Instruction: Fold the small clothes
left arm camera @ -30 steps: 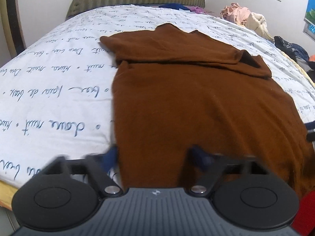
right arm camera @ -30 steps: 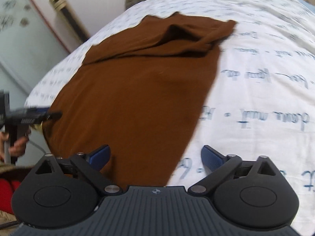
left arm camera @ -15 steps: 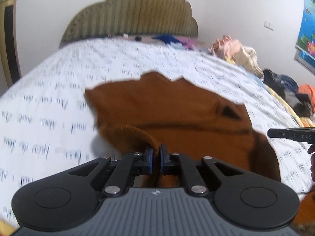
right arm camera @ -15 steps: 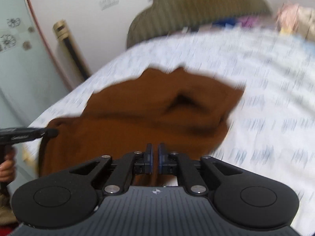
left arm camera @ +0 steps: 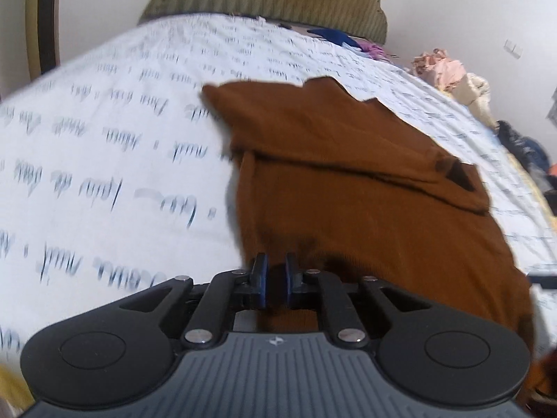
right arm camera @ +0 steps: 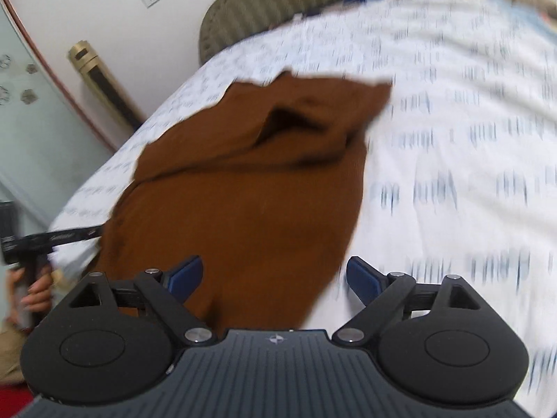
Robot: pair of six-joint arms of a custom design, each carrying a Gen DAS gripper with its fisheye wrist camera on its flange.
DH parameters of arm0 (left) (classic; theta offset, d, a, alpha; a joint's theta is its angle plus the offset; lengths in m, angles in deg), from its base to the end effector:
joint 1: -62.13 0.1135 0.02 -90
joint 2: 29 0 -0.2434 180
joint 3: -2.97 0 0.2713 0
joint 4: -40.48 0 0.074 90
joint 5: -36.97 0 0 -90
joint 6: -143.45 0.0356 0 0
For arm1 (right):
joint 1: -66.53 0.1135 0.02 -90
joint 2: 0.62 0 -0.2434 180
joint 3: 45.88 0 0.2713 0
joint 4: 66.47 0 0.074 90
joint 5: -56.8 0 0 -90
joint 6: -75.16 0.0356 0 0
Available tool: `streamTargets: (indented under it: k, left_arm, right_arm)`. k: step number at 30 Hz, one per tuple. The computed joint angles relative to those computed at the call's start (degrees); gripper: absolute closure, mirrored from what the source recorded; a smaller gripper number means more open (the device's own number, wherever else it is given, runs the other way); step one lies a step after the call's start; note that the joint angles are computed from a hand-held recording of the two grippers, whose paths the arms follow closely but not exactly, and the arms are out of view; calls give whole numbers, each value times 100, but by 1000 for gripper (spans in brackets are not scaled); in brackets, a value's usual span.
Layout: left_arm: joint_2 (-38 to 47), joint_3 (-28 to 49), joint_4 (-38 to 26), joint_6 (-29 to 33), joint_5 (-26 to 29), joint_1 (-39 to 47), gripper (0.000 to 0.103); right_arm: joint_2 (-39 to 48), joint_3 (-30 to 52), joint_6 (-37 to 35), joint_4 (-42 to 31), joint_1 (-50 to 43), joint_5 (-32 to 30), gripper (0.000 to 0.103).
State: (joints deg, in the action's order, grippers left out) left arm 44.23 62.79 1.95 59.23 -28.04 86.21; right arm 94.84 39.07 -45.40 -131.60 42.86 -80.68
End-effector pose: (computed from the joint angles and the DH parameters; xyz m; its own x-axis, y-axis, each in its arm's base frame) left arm 0.2610 0.1002 0.2000 -0.7285 -0.2256 -0.6469 -0.0590 0.9614 -0.2689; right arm 0.3166 -0.1102 0.2113 -0.8168 -0.0171 -0.5766 -0.3616 0.7939 0.4887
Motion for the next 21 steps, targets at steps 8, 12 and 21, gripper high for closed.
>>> streamTargets:
  k: [8, 12, 21]
  left_arm:
    - [-561, -457, -937, 1313, 1105, 701, 26]
    - [-1163, -957, -1100, 1944, 825, 91, 28]
    - [-2207, -721, -1221, 1480, 707, -557, 94]
  right_arm:
    - [-865, -1090, -2027, -1148, 205, 198, 14]
    - [-1415, -1442, -2269, -1162, 762, 396, 39]
    - [-1235, -771, -1185, -1008, 562, -206, 86]
